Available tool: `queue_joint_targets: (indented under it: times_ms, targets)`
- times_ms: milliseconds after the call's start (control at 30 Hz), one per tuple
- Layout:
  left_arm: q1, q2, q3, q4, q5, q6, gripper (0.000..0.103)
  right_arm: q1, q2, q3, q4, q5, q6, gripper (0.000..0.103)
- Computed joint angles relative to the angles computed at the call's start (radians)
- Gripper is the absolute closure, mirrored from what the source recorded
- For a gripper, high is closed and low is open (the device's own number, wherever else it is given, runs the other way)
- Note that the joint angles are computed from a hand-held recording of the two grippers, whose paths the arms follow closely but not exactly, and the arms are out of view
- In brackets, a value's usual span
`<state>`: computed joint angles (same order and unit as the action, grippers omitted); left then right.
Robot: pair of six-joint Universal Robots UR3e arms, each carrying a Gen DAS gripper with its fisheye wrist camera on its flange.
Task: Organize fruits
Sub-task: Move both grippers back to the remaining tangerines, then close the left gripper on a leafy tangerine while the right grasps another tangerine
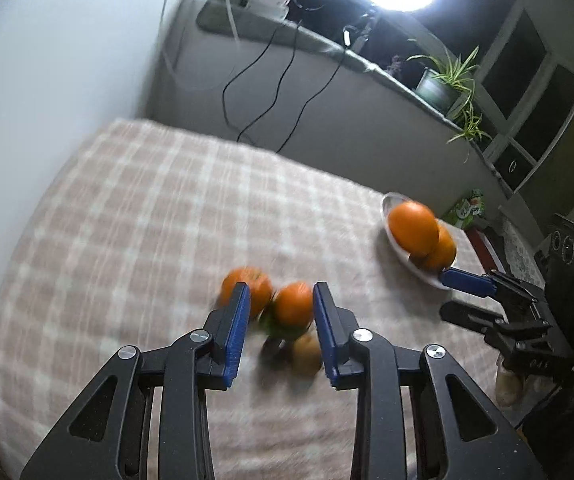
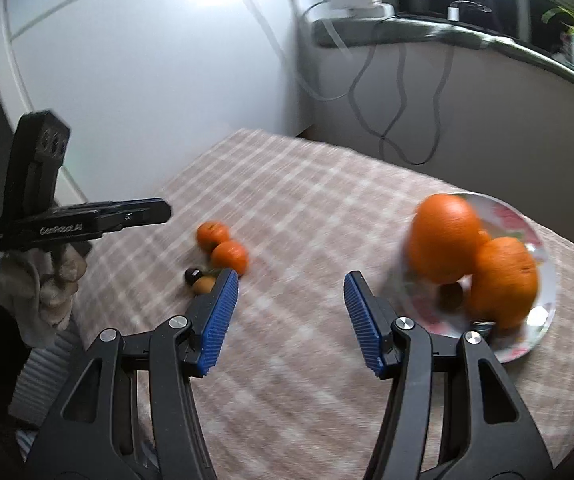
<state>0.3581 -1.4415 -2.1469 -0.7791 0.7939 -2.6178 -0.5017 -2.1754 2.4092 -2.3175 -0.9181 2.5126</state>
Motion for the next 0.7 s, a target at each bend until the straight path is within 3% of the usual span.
queue_joint_targets:
  times_ms: [300,700]
  targets:
    - [0.043,0.022,-0.102,-0.07,-0.027,0.11,0.074,0.332,0.252,0.016,-0.331,-0.179,0.109,0.045]
    - [0.021,-0.124,-0.009,0.072,-0.003,-0.012,0.071,0.381,0.494,-0.098,-0.489,-0.208,0.298,0.048]
